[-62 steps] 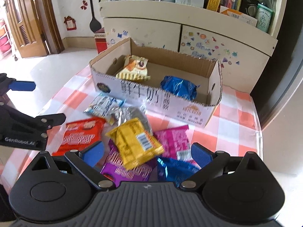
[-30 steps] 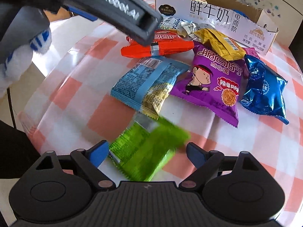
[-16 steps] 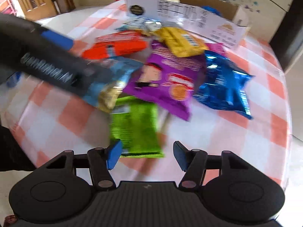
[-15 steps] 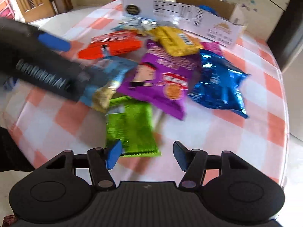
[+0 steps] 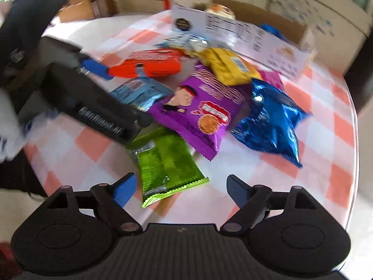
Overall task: Organize snacks
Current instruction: 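Grasp the light-blue wafer pack with left gripper while right gripper grasps green packet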
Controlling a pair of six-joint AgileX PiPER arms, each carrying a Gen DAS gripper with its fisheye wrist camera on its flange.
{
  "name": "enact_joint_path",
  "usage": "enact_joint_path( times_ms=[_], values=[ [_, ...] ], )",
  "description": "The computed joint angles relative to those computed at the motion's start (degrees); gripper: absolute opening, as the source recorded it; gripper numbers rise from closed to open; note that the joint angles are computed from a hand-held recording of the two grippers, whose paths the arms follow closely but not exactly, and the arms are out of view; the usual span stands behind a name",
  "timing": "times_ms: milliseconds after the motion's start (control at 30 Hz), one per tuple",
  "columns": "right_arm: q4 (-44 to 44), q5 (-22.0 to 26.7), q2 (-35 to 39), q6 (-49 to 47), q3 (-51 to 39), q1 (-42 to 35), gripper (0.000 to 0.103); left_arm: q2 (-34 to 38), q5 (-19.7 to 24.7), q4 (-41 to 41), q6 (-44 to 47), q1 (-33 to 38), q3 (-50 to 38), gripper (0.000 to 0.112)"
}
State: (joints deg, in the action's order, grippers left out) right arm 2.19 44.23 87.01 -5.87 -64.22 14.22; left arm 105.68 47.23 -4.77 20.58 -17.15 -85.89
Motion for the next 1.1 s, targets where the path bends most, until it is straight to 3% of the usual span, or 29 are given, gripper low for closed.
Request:
enact_joint_path(
  times_ms=[233, 600, 667, 733, 833, 1100],
  values=[
    [3.29, -2.59, 0.82, -6.76, 0.93, 0.08, 0.092, 0.46, 0.08, 1.77, -0.46, 1.42, 0.71, 0.092],
    [-1.22, -5.06, 4.73, -3.6, 0.07, 2.29, 0.09, -0.29, -0.72, 0.12, 2.15, 1.75, 2.17, 0.092],
    [-2.5, -5.19, 4.75, -2.98, 0.15, 2.79, 0.084, -0.63, -1.19, -0.75, 3.4, 1.93, 2.73, 0.088],
    [-2.05, -5.14, 3.93, -3.43, 0.78, 3.07, 0.072, -0.83, -0.51, -3.07, 5.25, 2.59, 2.76, 0.078],
    [-1.45, -4.59, 4.0, -3.75, 0.38, 2.83, 0.063, -1.54, -0.21, -5.04, 8.07, 2.9, 3.38, 0.065],
    [0.57, -2.48, 2.56, -4.93, -0.28, 2.99, 0.058, -3.94, -2.04, -4.19, 10.31, 2.15, 6.2, 0.059]
  ],
)
